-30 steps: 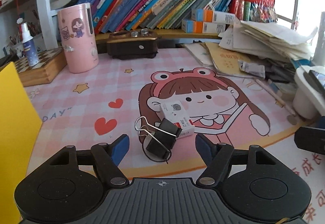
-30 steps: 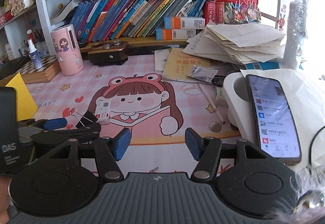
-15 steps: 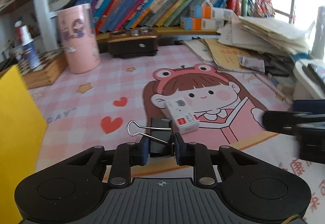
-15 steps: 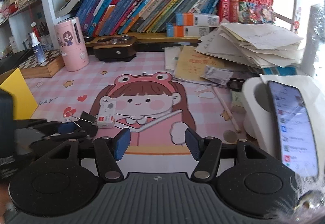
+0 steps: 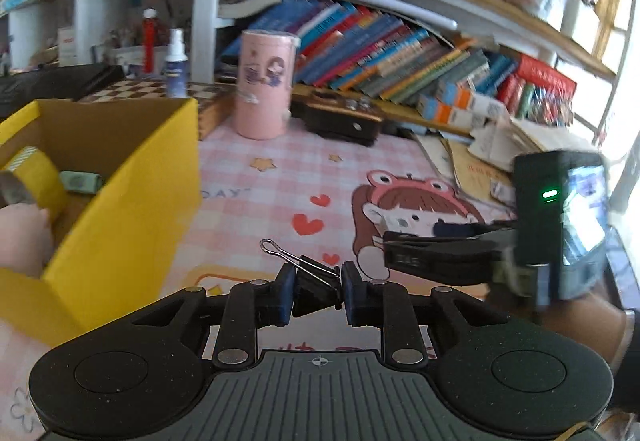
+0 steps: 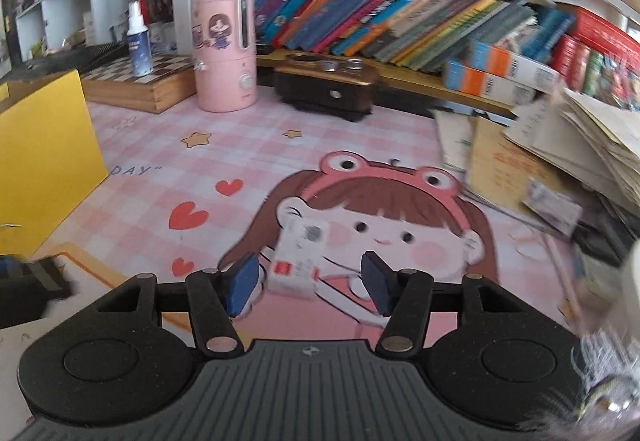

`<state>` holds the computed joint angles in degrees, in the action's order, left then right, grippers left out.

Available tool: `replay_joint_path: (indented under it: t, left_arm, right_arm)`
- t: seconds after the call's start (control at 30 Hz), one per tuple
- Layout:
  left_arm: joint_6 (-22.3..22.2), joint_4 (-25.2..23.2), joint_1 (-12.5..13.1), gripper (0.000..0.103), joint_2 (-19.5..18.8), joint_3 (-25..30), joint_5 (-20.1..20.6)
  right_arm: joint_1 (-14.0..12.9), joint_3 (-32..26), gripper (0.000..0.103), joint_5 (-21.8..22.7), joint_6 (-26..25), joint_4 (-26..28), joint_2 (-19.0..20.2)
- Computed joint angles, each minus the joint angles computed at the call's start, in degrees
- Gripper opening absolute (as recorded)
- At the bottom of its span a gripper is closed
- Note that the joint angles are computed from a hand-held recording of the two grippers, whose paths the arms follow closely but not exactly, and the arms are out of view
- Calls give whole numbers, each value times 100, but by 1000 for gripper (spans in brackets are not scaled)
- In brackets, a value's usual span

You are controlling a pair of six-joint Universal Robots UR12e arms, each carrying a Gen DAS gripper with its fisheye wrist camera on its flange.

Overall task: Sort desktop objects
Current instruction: 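Grasp the black binder clip with the left gripper while the right gripper grasps the small white box, then lift and carry the binder clip and white box in both grippers toward the yellow box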

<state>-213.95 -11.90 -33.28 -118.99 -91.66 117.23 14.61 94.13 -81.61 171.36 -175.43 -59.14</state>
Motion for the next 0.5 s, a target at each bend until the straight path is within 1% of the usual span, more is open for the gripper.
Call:
replay_joint_path:
  t: [0.1, 0.17, 0.2, 0.23, 0.27, 0.37, 0.5]
  left_arm:
    - [-86, 38, -19, 23, 50, -49, 111]
    - [-110, 53, -31, 23, 76, -68, 164]
    - [-98, 71, -35, 23, 83, -74, 184]
    - [-79, 92, -46, 23, 92, -85, 212]
    - [-46, 120, -55, 23, 100, -95, 225]
    - [58, 160, -80, 23, 117, -110, 254]
    - [160, 296, -123, 23, 158, -180, 306]
  right_arm:
    - [57, -174, 49, -73, -10, 102, 136]
    - [89, -260, 42, -177, 51, 182, 201]
    - [93, -291, 37, -198, 100, 228, 229]
    - [75, -281, 29, -128, 171, 176, 242]
    - [59, -267, 28, -56, 208, 161, 238]
    - [44, -186, 28, -35, 243, 165, 162]
    - [4, 110, 28, 14, 435, 10, -63]
